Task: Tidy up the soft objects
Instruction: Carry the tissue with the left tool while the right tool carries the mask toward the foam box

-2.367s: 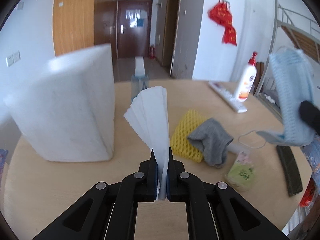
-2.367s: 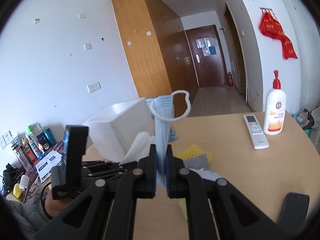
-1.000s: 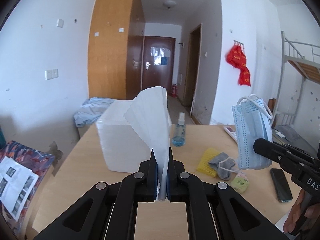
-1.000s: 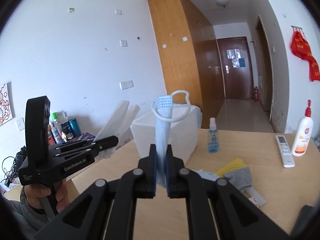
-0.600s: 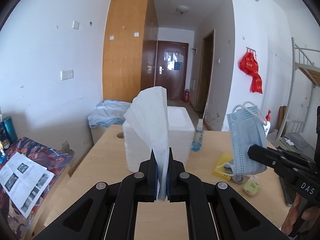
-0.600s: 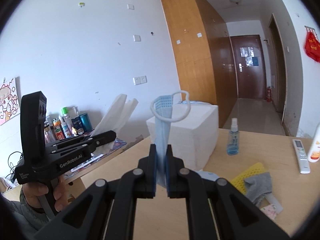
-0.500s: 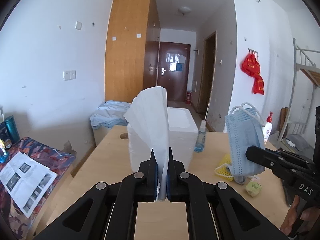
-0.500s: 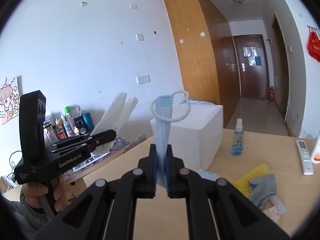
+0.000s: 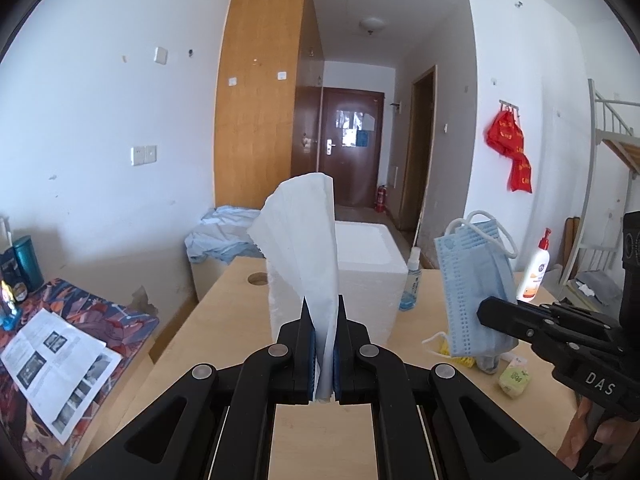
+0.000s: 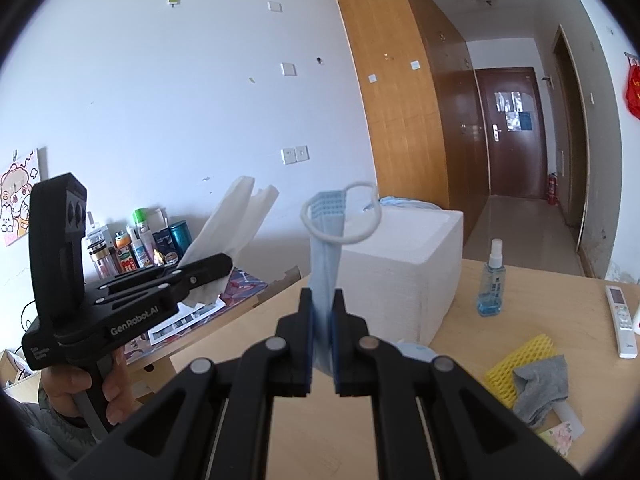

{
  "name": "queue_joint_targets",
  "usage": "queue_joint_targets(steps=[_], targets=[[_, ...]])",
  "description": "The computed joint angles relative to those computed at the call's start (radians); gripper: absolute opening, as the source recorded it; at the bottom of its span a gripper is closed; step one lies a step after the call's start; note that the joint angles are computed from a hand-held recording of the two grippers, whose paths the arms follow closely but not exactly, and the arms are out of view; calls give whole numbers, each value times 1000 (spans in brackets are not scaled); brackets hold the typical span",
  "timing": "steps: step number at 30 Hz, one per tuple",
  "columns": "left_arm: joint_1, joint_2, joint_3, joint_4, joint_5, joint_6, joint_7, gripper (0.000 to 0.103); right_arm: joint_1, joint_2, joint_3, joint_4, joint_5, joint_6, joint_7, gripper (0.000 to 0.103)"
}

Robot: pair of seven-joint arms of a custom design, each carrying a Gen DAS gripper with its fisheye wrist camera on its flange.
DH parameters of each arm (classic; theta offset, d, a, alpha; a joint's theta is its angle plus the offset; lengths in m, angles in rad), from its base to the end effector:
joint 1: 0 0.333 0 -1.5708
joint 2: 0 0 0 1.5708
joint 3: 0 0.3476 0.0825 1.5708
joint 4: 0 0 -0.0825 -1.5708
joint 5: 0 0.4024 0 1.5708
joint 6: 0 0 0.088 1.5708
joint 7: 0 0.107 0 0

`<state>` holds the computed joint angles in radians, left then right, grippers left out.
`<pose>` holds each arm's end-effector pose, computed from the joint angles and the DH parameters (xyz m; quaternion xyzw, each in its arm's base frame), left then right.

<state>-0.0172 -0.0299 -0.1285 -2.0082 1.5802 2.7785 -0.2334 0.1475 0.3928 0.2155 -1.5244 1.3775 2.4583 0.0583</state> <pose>0.5818 -0.1309 0.5464 -0.6692 0.4851 -0.3609 0.4320 0.7057 0.2380 0.5220 -0.7675 0.2662 -0.0796 0.5778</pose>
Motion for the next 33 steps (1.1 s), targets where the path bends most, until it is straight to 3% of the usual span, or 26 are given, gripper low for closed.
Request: queue_joint_targets(steps=[15,33], targets=[[3,115,39,137,-131,86,180,6,18,88,26,152,-102,48,119,10],[-22,274,118,319,-399,151,471,6,60,294,67,465,-404,105,376,10]])
